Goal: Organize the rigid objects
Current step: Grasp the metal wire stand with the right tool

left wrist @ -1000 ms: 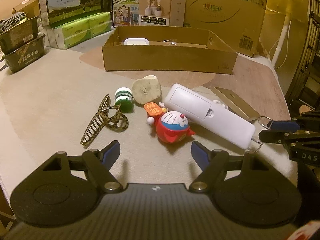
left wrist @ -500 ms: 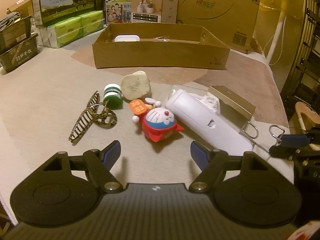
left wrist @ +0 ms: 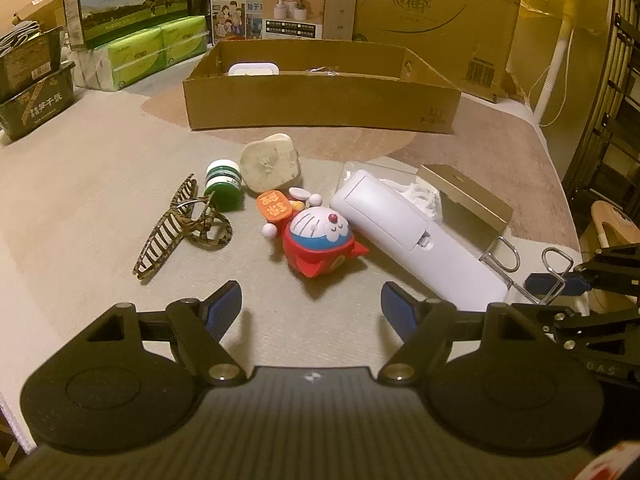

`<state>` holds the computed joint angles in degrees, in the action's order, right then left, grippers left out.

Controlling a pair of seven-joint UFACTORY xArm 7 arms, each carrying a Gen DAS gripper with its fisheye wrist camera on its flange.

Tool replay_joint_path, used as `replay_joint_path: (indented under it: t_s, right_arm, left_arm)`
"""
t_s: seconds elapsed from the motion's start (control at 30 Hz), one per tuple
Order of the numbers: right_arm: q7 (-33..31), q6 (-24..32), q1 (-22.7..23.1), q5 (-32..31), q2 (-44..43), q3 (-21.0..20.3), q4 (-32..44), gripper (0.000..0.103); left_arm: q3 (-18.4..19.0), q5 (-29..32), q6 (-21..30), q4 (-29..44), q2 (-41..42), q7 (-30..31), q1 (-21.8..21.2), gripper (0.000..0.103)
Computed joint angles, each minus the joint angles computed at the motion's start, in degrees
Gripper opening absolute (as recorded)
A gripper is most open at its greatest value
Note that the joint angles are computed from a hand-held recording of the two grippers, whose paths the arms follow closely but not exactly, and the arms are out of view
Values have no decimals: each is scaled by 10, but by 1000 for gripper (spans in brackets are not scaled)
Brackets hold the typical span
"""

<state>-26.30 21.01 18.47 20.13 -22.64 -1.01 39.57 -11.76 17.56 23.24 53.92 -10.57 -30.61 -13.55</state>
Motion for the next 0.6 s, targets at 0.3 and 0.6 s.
replay_joint_path:
  t_s: [0.3, 0.6]
  right_arm:
    - [30, -1, -14, -38, -13, 19, -11, 27]
    - [74, 10, -21, -50, -36, 16, -20, 27]
  left_arm:
    - [-2, 6, -7, -2, 3, -2, -3, 75]
    - [-6, 26, -18, 1, 9, -22, 4, 75]
